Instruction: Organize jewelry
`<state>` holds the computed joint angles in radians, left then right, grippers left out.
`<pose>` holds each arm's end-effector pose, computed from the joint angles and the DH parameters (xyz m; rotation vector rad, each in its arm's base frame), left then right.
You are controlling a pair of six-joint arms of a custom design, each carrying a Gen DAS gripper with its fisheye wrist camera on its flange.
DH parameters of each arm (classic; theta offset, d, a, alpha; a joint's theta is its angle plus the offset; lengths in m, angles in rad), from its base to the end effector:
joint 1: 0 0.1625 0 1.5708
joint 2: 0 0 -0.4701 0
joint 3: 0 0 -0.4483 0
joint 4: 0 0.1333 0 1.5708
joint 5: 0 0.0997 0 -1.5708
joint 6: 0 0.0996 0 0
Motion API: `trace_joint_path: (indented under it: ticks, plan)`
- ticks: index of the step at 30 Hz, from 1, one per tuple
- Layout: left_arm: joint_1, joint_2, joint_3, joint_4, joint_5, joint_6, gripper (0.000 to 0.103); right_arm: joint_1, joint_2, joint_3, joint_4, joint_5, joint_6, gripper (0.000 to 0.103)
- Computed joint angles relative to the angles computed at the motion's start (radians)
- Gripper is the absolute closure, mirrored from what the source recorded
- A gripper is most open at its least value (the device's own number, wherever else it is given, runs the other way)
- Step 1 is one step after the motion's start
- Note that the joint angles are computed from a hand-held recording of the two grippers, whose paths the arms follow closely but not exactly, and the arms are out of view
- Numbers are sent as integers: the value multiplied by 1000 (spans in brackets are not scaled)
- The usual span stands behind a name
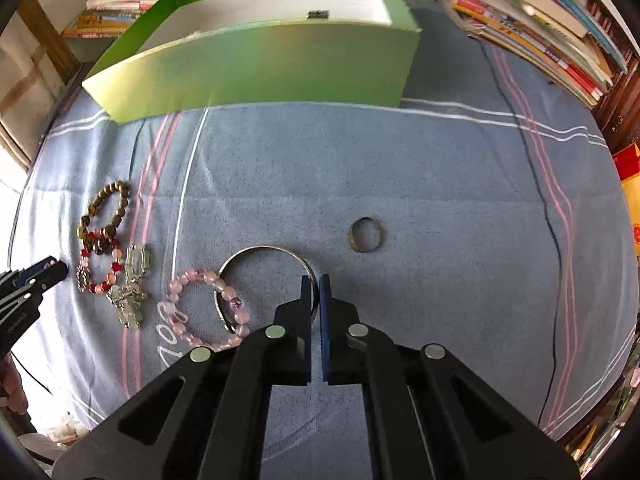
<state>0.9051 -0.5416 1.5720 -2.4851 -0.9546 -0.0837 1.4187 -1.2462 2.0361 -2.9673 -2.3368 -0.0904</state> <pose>-0.2965 -0.6866 -0.0719 0.7685 2.4033 -0.1574 -0.0256 -0.5913 0.2875 -0.3534 -2.2426 0.5900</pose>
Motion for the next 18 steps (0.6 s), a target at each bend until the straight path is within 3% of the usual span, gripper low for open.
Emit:
trace_joint_path:
  ticks: [6,10,18]
  plan:
    - [10,-22,-1,-24,-19,-11,84,1,-73,63,-110,46,-40,99]
    - [8,-23,1,-25,-28,-5,84,-9,-114,78,-108,75,-25,99]
    - [0,-29,9,-56,-37,15,84,-9,-114,89,-128,39,-11,99]
